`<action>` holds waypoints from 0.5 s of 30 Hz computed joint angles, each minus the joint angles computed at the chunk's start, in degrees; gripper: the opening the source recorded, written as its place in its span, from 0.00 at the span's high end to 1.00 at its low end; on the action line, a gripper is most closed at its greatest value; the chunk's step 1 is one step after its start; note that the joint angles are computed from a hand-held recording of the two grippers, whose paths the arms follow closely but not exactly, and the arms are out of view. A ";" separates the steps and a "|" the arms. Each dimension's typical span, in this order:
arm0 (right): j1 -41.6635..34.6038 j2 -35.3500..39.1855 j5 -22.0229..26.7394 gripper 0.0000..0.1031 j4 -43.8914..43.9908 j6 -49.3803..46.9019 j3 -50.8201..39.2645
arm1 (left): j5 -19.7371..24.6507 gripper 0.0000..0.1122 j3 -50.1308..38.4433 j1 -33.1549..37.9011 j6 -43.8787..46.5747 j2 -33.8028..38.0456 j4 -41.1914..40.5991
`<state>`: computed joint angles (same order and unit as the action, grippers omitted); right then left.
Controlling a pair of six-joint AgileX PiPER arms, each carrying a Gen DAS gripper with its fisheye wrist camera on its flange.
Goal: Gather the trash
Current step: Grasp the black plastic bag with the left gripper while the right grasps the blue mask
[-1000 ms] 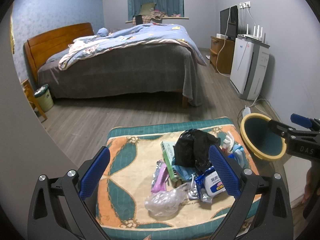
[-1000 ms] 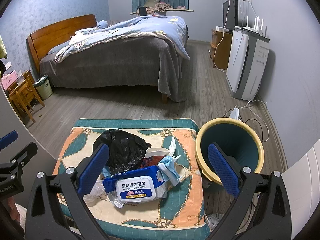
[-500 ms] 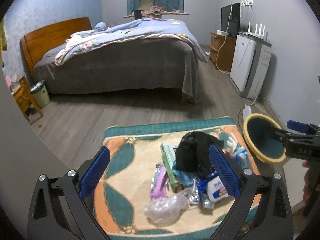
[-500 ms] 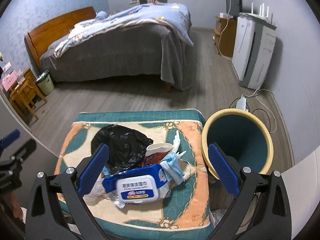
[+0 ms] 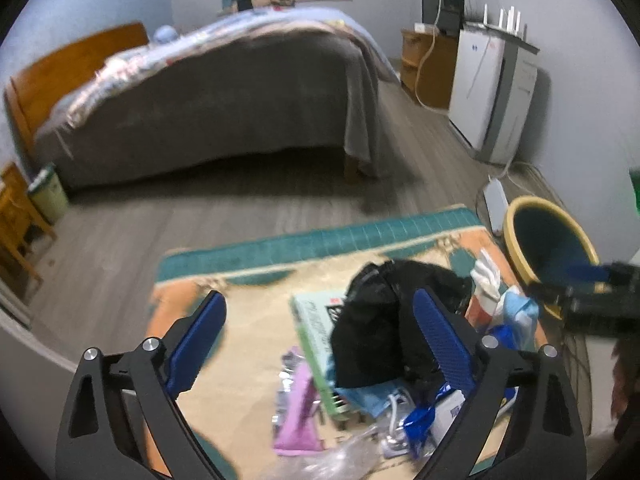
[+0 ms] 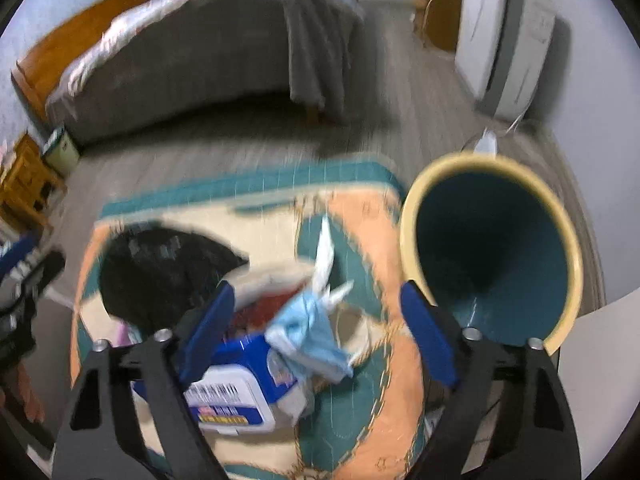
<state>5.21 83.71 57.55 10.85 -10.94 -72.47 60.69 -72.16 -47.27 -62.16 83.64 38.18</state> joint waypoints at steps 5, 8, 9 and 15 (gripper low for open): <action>-1.36 2.19 3.88 0.43 3.76 -1.80 -0.35 | -4.32 0.34 -1.09 3.08 7.11 4.87 -6.31; -1.61 3.04 5.76 0.58 5.05 -2.32 -0.95 | -5.29 0.42 -1.55 3.18 9.72 6.71 -7.96; -1.60 3.16 6.12 0.66 4.91 -2.15 -1.05 | -5.59 0.52 -1.55 3.34 10.74 6.84 -8.90; -2.01 3.35 7.76 0.82 5.98 -1.98 -2.77 | -6.95 0.86 -0.59 3.95 12.06 4.95 -11.10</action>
<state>3.19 87.06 65.31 16.83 -12.92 -75.24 53.74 -72.75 -43.32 -50.09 88.59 27.08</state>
